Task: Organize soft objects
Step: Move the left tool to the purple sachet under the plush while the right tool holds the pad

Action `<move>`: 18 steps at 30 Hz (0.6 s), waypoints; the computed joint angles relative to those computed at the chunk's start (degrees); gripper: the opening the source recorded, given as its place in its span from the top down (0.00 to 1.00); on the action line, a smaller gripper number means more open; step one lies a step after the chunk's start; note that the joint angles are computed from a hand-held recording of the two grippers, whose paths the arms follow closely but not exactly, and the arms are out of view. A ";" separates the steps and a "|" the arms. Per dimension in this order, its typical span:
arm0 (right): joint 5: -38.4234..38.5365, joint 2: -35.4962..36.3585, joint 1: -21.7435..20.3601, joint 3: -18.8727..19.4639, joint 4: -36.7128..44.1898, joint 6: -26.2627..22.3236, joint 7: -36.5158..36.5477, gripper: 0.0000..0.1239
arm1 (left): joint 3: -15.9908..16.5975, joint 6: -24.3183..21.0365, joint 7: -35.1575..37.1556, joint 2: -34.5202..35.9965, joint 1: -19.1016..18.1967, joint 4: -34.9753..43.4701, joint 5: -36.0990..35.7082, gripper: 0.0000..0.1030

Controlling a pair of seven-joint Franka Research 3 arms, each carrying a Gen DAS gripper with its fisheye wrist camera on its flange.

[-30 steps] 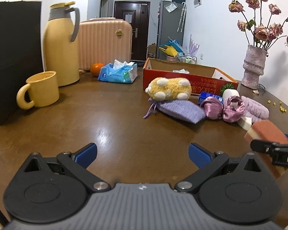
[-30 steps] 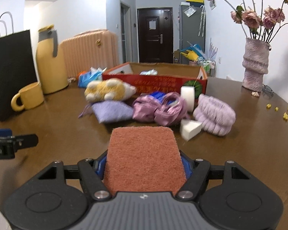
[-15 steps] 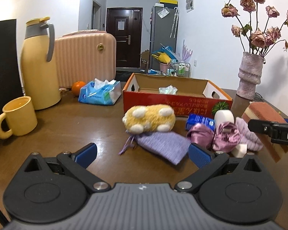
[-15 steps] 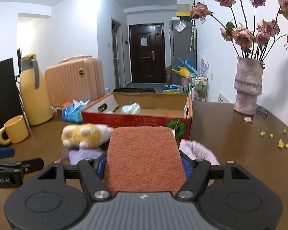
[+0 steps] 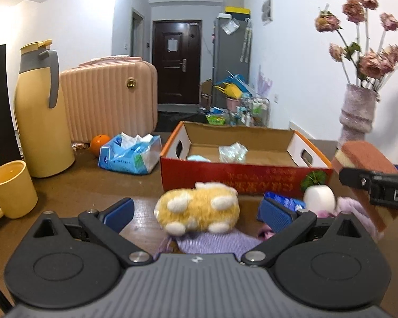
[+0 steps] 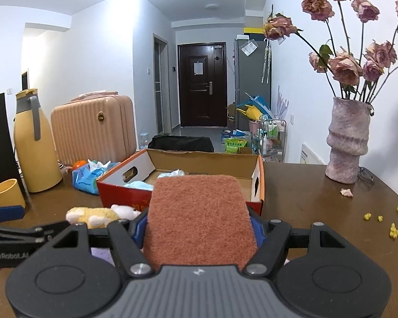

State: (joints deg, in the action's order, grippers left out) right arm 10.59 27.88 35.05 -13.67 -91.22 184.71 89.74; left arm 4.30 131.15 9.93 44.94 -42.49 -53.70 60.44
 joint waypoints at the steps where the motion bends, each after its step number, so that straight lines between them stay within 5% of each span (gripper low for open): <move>1: 0.01 1.14 0.42 -0.78 1.34 -0.20 0.32 0.43 | -0.04 -0.61 0.46 1.40 0.28 2.14 -0.52 0.00; 3: 0.34 2.96 0.20 -0.88 3.08 0.37 0.86 0.43 | 0.36 -1.18 0.51 4.07 0.74 5.94 -1.80 0.00; 6: 1.48 4.42 -5.63 6.43 3.78 2.58 -1.39 0.43 | 1.62 0.17 -1.24 5.84 1.01 6.86 -2.26 0.00; 9: 2.58 5.10 -5.30 5.92 4.19 1.53 -2.36 0.43 | 1.18 -0.82 3.36 8.74 1.83 10.57 -5.21 0.00; 18: 5.63 5.57 -1.71 1.52 3.60 1.41 -1.42 0.43 | 2.55 0.35 0.82 6.40 0.99 6.10 -4.18 0.00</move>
